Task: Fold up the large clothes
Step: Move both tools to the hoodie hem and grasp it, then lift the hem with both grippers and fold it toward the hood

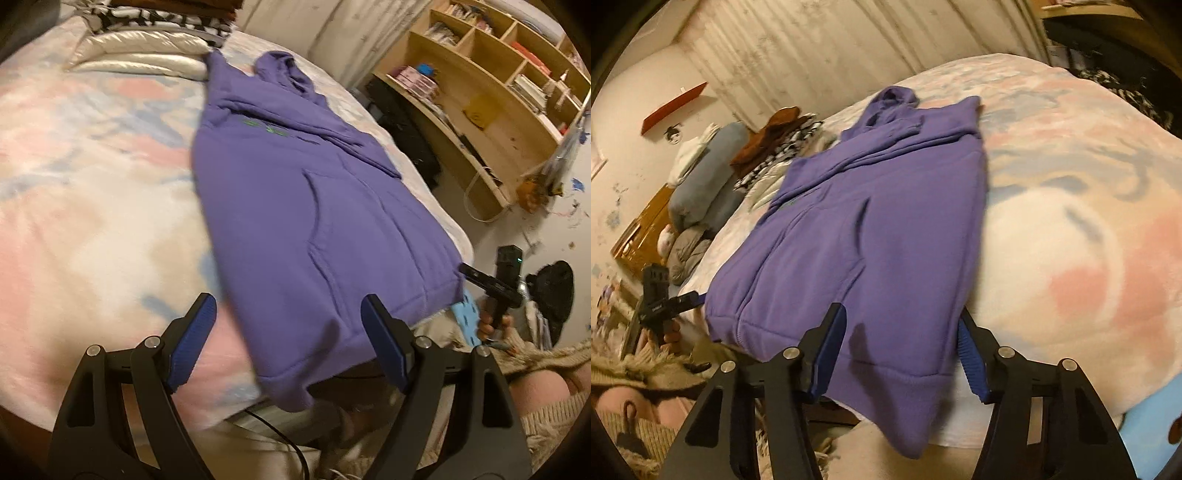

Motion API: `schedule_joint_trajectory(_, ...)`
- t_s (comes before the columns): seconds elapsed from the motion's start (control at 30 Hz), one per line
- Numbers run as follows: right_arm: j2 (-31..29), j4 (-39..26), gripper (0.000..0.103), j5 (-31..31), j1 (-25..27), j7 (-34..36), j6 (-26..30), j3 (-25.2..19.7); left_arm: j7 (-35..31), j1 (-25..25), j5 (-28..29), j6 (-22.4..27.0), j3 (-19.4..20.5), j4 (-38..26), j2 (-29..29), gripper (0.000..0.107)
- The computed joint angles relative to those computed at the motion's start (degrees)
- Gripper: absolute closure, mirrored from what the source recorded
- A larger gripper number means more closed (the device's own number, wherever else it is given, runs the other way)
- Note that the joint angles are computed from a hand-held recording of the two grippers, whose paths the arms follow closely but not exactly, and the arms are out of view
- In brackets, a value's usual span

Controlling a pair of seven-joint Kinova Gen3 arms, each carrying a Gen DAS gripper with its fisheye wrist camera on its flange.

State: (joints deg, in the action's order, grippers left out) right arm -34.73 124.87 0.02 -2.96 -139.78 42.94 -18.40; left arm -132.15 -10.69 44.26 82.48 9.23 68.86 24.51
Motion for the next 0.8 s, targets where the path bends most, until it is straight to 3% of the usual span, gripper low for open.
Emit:
schedule_joint_trajectory(0.33,3.7,2.1,0.053,0.0,-0.8,1.1,-9.1,0.5,-1.7,2.1,1.5,-3.4,1.3,1.5,1.7,0.029)
schedule_joint_trajectory(0.37,3.9,2.5,0.054,0.0,-0.8,0.9,-9.8,0.5,-1.7,2.2,2.2,-4.1,1.5,2.0,1.7,0.034)
schedule_joint_trajectory(0.47,6.0,1.4,0.067,0.3,0.0,-0.1,-11.8,-0.1,-0.4,2.8,2.8,-5.6,1.6,2.3,2.2,0.071)
schedule_joint_trajectory(0.53,6.6,1.5,0.08,-0.1,-0.4,-0.2,-13.4,0.7,0.9,2.5,4.1,-6.2,1.8,2.8,2.6,0.083)
schedule_joint_trajectory(0.57,7.0,0.8,0.081,0.4,0.3,-1.2,-13.3,-0.2,1.4,2.3,4.6,-6.6,1.8,3.3,2.5,0.089)
schedule_joint_trajectory(0.8,6.8,-4.2,0.089,6.2,4.0,-6.1,-7.4,-6.0,5.8,5.6,0.3,-12.3,0.3,4.8,-3.1,0.097)
